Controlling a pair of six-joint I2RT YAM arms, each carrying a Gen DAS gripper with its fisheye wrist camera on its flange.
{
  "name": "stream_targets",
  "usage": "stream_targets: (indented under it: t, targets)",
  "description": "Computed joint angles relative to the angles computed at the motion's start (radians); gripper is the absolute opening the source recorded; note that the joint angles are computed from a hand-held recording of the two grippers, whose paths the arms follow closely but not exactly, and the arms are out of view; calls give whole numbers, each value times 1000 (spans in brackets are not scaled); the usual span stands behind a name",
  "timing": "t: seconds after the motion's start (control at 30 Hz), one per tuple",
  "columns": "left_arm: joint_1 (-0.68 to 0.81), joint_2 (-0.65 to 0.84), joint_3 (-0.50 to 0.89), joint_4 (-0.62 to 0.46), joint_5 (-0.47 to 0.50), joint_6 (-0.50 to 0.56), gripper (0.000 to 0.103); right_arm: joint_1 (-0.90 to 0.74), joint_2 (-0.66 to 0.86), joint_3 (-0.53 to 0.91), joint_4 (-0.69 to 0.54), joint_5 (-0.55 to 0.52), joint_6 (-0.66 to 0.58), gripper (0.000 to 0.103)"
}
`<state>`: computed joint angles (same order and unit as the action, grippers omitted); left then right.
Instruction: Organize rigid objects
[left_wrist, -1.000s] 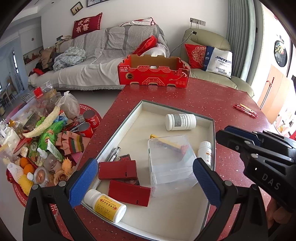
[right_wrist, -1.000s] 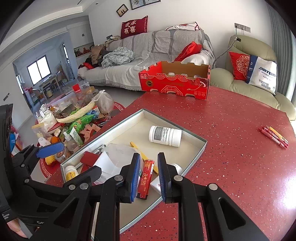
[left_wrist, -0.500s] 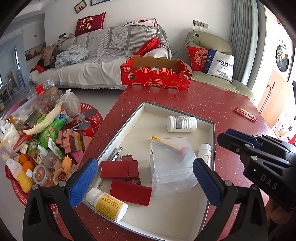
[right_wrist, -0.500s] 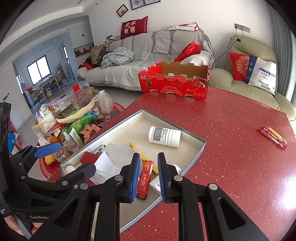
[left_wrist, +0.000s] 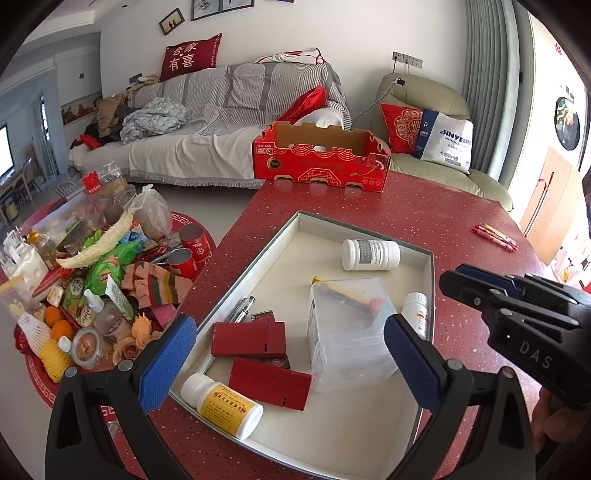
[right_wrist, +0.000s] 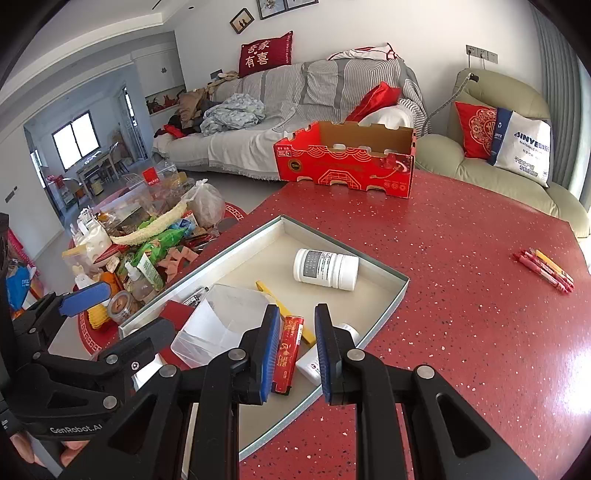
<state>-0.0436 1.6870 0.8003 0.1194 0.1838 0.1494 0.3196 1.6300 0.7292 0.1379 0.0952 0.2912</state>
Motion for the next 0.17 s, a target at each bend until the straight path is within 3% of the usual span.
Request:
stream_targets:
  t: [0.17]
  targets:
    - [-5,7,18,-38,8,19,102,-2,-1,-5,2,1,-4,20]
